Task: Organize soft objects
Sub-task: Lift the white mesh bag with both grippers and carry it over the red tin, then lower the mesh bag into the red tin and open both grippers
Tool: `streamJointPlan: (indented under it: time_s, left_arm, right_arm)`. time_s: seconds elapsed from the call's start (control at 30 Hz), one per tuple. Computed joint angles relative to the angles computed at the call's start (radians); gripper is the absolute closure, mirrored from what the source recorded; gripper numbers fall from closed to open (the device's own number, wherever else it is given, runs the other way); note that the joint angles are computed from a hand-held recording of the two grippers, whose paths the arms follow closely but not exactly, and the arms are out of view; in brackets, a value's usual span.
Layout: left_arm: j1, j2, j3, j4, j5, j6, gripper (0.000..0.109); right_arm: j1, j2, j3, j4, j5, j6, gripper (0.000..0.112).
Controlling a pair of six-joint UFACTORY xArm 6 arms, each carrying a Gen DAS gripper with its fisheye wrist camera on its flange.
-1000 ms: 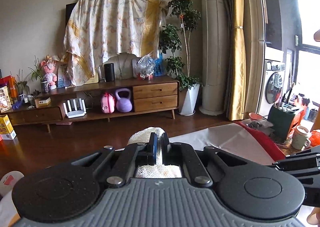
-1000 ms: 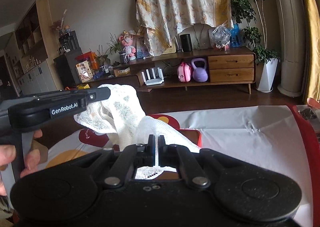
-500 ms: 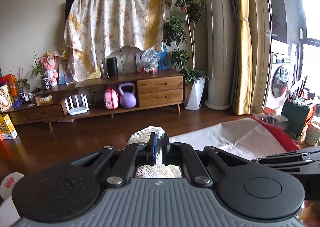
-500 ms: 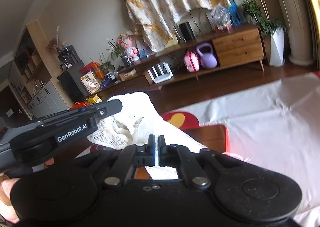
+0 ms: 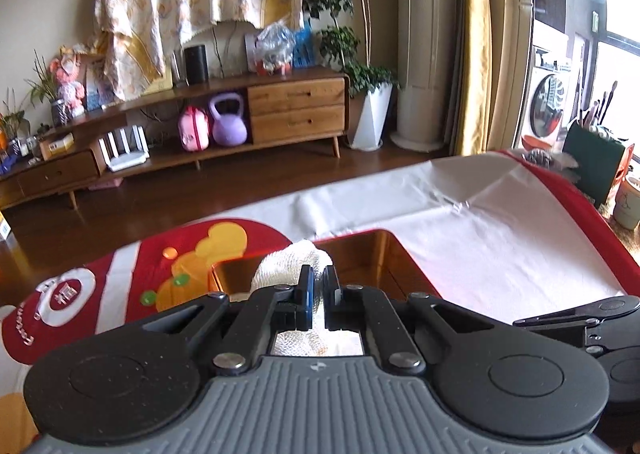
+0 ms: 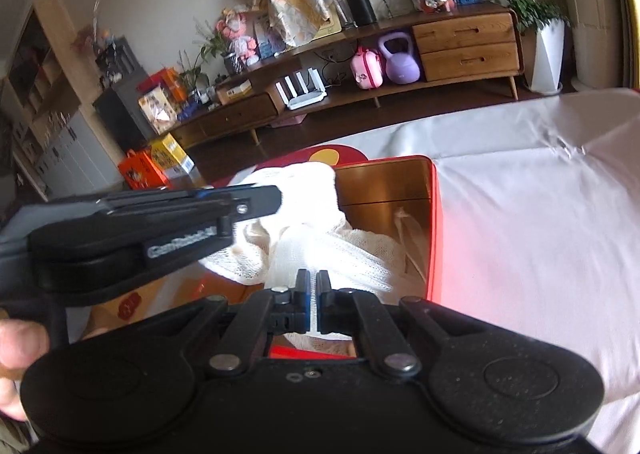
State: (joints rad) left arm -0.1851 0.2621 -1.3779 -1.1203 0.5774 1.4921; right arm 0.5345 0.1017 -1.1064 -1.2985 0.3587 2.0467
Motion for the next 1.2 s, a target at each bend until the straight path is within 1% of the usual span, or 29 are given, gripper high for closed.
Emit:
streamJointPlan:
  time_s: [0.1,0.2,0.27,0.37,0.5,0.57,0.67,0.83,0.9,0.97,1.03,1.07,1.17,1.2]
  left_arm:
    - [0.002,0.033,-0.026,0.071,0.029,-0.066,0.104]
    - [-0.008,0.060,-0.040,0.121,0.021,-0.101,0.104]
    - [-0.011,0.077,-0.050,0.157,0.028,-0.135,0.104]
    - [-0.014,0.107,-0.078,0.233,0.045,-0.211,0.103]
    - [-0.011,0.138,-0.107,0.279,0.068,-0.268,0.103]
    - [-0.006,0.151,-0.122,0.293,0.086,-0.293,0.103]
    - [-0.001,0.164,-0.136,0.325,0.106,-0.332,0.103]
    - [0.003,0.155,-0.128,0.326,0.108,-0.346,0.103]
    - [0.006,0.142,-0.114,0.313,0.103,-0.332,0.101]
    - [0.008,0.132,-0.105,0.309,0.099,-0.324,0.097]
    - [0.010,0.119,-0.092,0.300,0.096,-0.312,0.086]
    - [0.013,0.114,-0.088,0.292,0.103,-0.305,0.082]
    - [0.020,0.093,-0.074,0.267,0.111,-0.286,0.061]
    - [0.021,0.081,-0.062,0.253,0.103,-0.274,0.050]
  right_arm:
    - [0.024,0.023,-0.025,0.077,0.040,-0.135,0.110]
    - [0.044,0.042,-0.048,0.112,0.073,-0.213,0.108]
    - [0.056,0.055,-0.066,0.127,0.088,-0.260,0.104]
    - [0.070,0.075,-0.095,0.184,0.124,-0.341,0.098]
    - [0.059,0.082,-0.100,0.221,0.114,-0.374,0.095]
    - [0.055,0.079,-0.095,0.236,0.108,-0.376,0.086]
    - [0.055,0.072,-0.087,0.243,0.113,-0.376,0.078]
    - [0.063,0.064,-0.084,0.263,0.137,-0.398,0.065]
    - [0.069,0.061,-0.085,0.264,0.152,-0.402,0.062]
    - [0.076,0.058,-0.089,0.270,0.162,-0.410,0.060]
    - [0.082,0.055,-0.093,0.271,0.179,-0.416,0.058]
    - [0.085,0.051,-0.092,0.268,0.184,-0.417,0.057]
    - [0.100,0.035,-0.086,0.268,0.213,-0.425,0.052]
    - [0.106,0.030,-0.084,0.270,0.222,-0.430,0.051]
